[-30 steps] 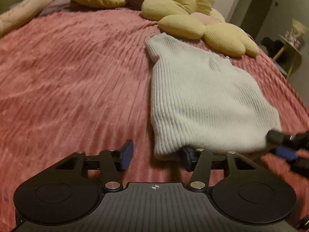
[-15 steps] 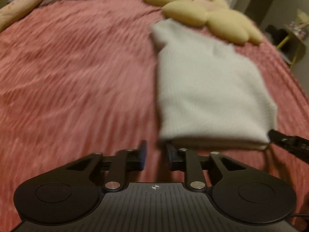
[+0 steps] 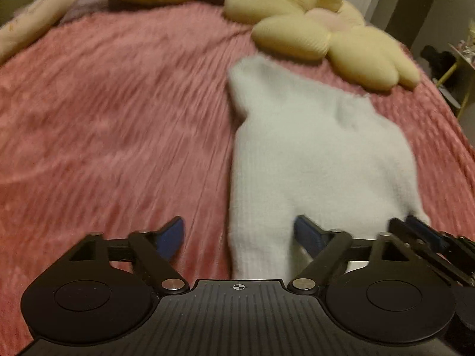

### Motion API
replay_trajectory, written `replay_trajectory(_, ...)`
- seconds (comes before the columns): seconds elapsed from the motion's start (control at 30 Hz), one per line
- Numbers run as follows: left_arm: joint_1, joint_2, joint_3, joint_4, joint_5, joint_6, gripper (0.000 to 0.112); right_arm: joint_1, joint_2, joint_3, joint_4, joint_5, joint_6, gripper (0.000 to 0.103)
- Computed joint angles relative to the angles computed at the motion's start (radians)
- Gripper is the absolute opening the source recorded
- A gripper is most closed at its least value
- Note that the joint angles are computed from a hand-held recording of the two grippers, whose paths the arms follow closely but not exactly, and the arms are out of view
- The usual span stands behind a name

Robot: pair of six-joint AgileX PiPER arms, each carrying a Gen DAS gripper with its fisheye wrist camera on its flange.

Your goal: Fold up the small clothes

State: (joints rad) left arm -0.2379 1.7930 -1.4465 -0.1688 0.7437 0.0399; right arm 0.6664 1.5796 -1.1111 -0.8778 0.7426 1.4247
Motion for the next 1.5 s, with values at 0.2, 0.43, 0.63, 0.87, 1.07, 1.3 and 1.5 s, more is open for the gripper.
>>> replay_trajectory(0.2, 0.002, -0.014, 0.006, 0.002, -0.023, 0.011, 0.092, 0.003, -0.008, 0.055, -0.051, -0.009, -0.040, 0.018)
replay_trajectory(0.43, -0.029, 0.114, -0.167, 0.100, -0.060, -0.144, 0.093, -0.034, 0.085, -0.113, -0.089, 0.025, -0.078, 0.018)
replay_trajectory(0.63, -0.061, 0.260, -0.298, 0.171, -0.115, -0.259, 0.097, -0.093, 0.234, -0.259, -0.131, 0.030, -0.090, 0.020)
replay_trajectory(0.87, -0.095, 0.266, -0.115, 0.465, -0.420, -0.468, 0.102, -0.128, 0.313, -0.217, -0.291, -0.027, 0.011, 0.025)
replay_trajectory(1.07, -0.063, 0.272, -0.064, 0.333, -0.523, -0.369, 0.103, -0.153, 0.307, -0.101, -0.508, -0.084, 0.298, 0.036)
replay_trajectory(1.3, -0.051, 0.174, -0.087, 0.222, -0.316, -0.265, 0.103, -0.151, 0.282, -0.166, -0.308, -0.070, 0.067, 0.043)
replay_trajectory(1.5, -0.021, 0.063, 0.021, 0.068, -0.250, -0.111, 0.103, -0.071, 0.118, -0.068, -0.121, -0.013, 0.033, 0.072)
